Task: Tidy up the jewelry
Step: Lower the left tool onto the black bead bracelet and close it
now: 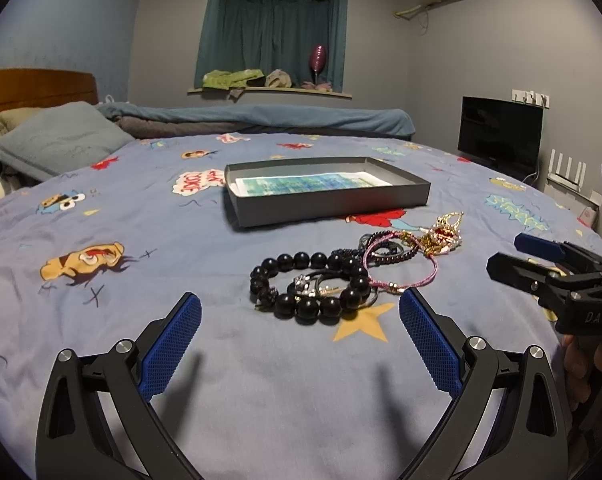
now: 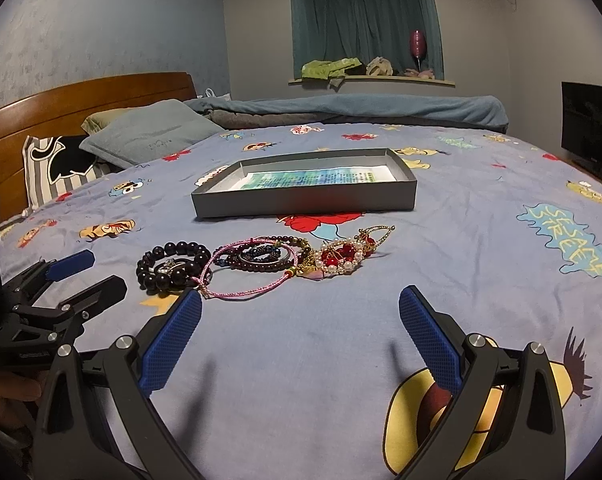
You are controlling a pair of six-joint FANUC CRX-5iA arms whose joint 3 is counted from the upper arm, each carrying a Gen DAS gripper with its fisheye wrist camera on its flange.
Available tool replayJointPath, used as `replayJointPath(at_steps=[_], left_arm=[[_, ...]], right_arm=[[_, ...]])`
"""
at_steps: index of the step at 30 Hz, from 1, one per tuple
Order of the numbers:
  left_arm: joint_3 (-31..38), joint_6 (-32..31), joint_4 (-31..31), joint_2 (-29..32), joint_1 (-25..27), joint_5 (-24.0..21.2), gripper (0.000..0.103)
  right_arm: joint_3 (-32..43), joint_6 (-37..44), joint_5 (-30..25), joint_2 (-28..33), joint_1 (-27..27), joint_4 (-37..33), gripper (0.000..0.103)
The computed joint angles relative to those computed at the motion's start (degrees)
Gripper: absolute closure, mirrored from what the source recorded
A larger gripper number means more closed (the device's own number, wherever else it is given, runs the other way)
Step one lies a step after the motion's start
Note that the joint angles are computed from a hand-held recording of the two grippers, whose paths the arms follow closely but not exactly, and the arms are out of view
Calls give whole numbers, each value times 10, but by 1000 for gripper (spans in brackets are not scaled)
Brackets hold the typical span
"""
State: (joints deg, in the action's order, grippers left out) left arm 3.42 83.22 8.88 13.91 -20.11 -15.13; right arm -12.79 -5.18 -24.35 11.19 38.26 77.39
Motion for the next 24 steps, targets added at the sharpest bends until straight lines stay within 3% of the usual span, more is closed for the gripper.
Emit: replayJointPath(at_steps=[4,6,9,13,15,20,24], left_arm=[[40,-17,21,19,5,-51,9],[62,-57,68,36,15,-87,26],[100,-76,100,63,25,-145,43],[144,-83,117,94,34,-191,49],[168,-79,117,110,38,-211,56],[220,-66,121,147,47,-259,59],[232,-69,139,162,52,-276,76]], right_arm=[[12,29,-7,6,6,-29,6],[15,35,-7,7,6,-34,11],[23,57,-13,10,9,-59,16],[31,72,-18,13,8,-74,17],[40,89,-27,16,9,-88,24],[76,140,-50,29,4,-149,32],[114,195,-55,44,-8,-229,40]])
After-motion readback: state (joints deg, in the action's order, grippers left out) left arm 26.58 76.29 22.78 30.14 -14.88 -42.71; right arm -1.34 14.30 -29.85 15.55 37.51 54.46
